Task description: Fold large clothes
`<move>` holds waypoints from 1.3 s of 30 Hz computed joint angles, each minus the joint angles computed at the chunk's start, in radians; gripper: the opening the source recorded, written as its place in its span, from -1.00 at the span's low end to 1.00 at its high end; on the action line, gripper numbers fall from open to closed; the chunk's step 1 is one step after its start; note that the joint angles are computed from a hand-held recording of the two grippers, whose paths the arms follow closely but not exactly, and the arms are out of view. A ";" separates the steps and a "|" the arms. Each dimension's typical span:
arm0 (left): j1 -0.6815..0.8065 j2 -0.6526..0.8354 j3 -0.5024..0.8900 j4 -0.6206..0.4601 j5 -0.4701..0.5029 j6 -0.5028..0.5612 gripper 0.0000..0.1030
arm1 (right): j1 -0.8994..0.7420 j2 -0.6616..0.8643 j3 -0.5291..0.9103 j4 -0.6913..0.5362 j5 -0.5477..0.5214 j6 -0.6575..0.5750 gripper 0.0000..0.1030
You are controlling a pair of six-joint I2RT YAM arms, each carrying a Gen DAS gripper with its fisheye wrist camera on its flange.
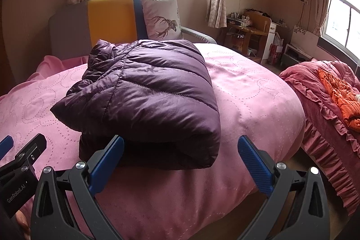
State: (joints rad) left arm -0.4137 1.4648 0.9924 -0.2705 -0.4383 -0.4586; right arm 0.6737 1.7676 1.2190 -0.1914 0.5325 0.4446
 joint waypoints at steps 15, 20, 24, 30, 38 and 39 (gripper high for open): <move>0.003 -0.021 -0.008 -0.004 0.007 0.004 0.92 | 0.001 0.000 0.002 -0.003 -0.019 0.016 0.96; 0.003 -0.026 -0.008 -0.003 0.006 0.010 0.92 | -0.002 -0.002 0.002 -0.007 -0.024 0.015 0.96; 0.003 -0.026 -0.008 -0.004 0.007 0.010 0.92 | -0.003 -0.003 0.002 -0.008 -0.027 0.014 0.96; 0.000 -0.023 -0.004 -0.007 0.002 0.016 0.92 | -0.005 -0.002 -0.002 0.002 -0.038 0.006 0.96; 0.003 -0.025 -0.016 0.001 -0.006 0.015 0.92 | -0.006 -0.002 -0.004 0.008 -0.057 0.002 0.96; 0.001 -0.024 -0.016 0.002 -0.014 0.019 0.92 | -0.006 -0.007 -0.008 0.014 -0.058 0.000 0.96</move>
